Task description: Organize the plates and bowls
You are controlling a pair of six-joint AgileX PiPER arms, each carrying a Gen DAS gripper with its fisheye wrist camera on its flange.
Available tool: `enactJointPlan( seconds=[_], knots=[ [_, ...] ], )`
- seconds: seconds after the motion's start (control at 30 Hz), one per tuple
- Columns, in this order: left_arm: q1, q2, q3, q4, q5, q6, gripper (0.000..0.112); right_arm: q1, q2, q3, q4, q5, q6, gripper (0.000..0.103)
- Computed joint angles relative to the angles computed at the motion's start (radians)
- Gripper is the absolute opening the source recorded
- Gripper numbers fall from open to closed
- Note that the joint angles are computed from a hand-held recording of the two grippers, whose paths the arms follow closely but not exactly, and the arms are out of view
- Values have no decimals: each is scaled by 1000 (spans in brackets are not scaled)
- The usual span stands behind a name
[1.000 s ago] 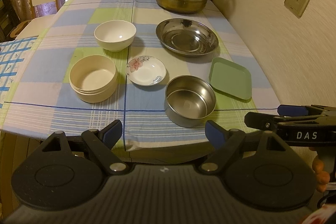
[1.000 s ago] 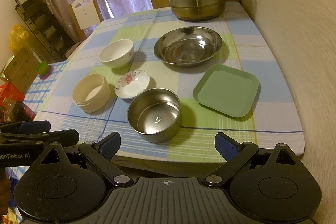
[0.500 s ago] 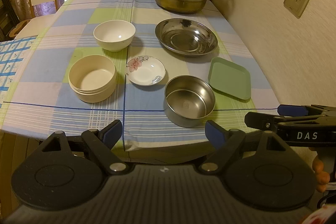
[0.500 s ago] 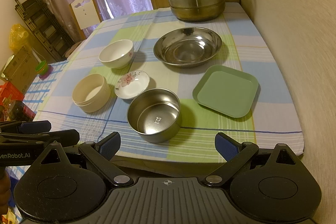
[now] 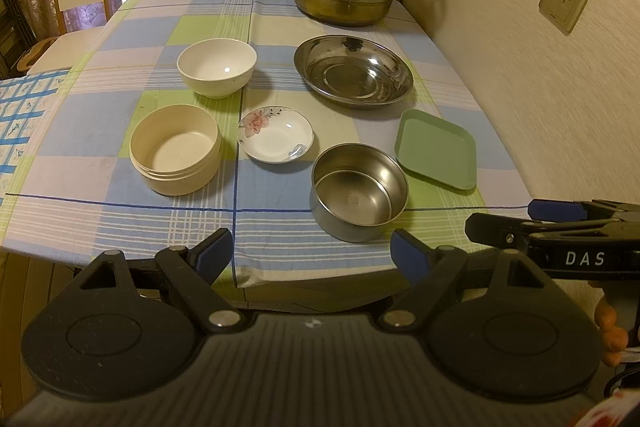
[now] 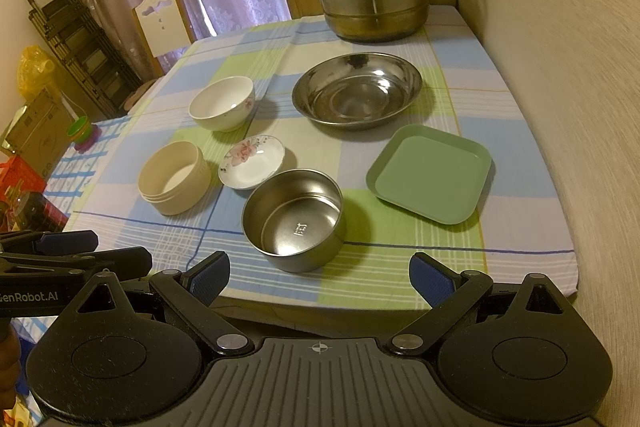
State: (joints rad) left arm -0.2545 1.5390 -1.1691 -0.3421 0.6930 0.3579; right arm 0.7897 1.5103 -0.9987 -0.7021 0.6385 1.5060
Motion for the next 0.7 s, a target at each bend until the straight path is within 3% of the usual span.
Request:
enactJointPlan(
  seconds=[0.7],
  knots=[
    [-15, -3, -1, 14, 2, -23, 84, 1, -5, 4, 0, 1, 0, 97]
  ],
)
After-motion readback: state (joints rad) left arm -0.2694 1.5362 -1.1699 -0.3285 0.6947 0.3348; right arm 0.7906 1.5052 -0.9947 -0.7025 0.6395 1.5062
